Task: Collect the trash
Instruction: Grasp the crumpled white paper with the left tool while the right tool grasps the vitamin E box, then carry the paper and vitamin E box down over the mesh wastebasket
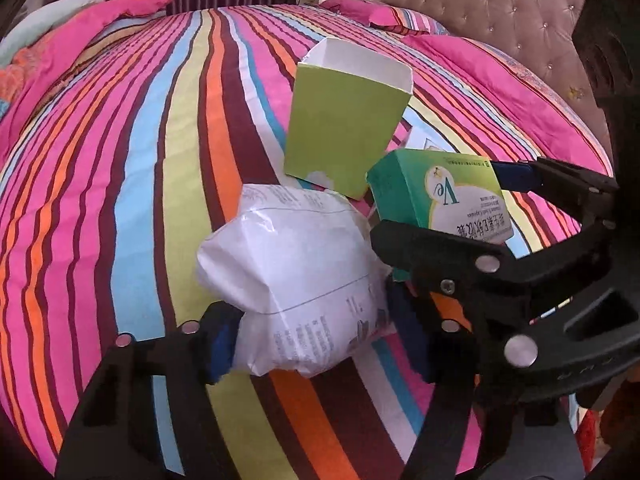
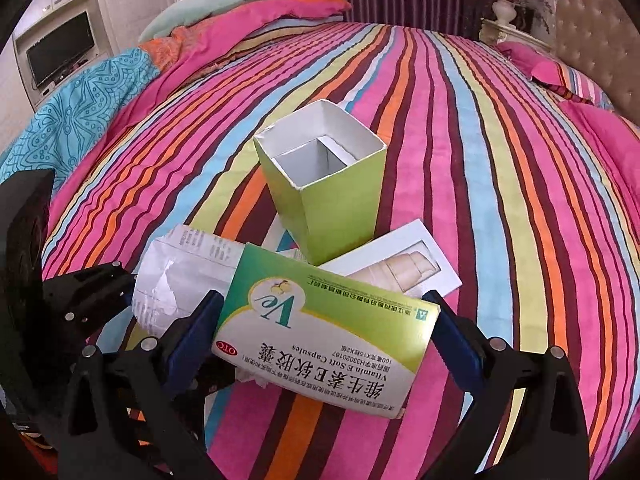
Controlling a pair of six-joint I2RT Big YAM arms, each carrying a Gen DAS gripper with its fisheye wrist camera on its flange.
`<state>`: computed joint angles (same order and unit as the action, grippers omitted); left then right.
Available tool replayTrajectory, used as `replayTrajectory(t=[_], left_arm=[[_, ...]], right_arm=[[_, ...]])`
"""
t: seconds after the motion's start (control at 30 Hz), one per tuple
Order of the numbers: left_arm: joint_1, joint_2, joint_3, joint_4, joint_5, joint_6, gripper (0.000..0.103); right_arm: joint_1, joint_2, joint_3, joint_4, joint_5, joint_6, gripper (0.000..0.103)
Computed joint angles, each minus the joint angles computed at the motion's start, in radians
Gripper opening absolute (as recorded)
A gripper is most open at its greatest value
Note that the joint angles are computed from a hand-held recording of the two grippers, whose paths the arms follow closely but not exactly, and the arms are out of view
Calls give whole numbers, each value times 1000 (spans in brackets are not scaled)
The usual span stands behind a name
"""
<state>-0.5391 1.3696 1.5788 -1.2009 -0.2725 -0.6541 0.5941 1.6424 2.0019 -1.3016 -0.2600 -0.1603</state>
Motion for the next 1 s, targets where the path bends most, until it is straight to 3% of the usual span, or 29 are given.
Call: replayTrajectory(t=[0.07,0.23,0.57,1.0], left_arm=[[-3,-4,-3,8,-1,8,58],[-5,-25,-23,26,-9,-9,55],[-22,-88,-61,34,-35,-42,55],[-109,-185,-89,-30,-120,-137,55]], right_arm=[[-3,-11,-14,15,-4,3,94],[-22,-36,-33,41,-42,44,94],[-127,-114,-140,105,-188,238,94],[-141,-234,-263,85,-197,244,94]])
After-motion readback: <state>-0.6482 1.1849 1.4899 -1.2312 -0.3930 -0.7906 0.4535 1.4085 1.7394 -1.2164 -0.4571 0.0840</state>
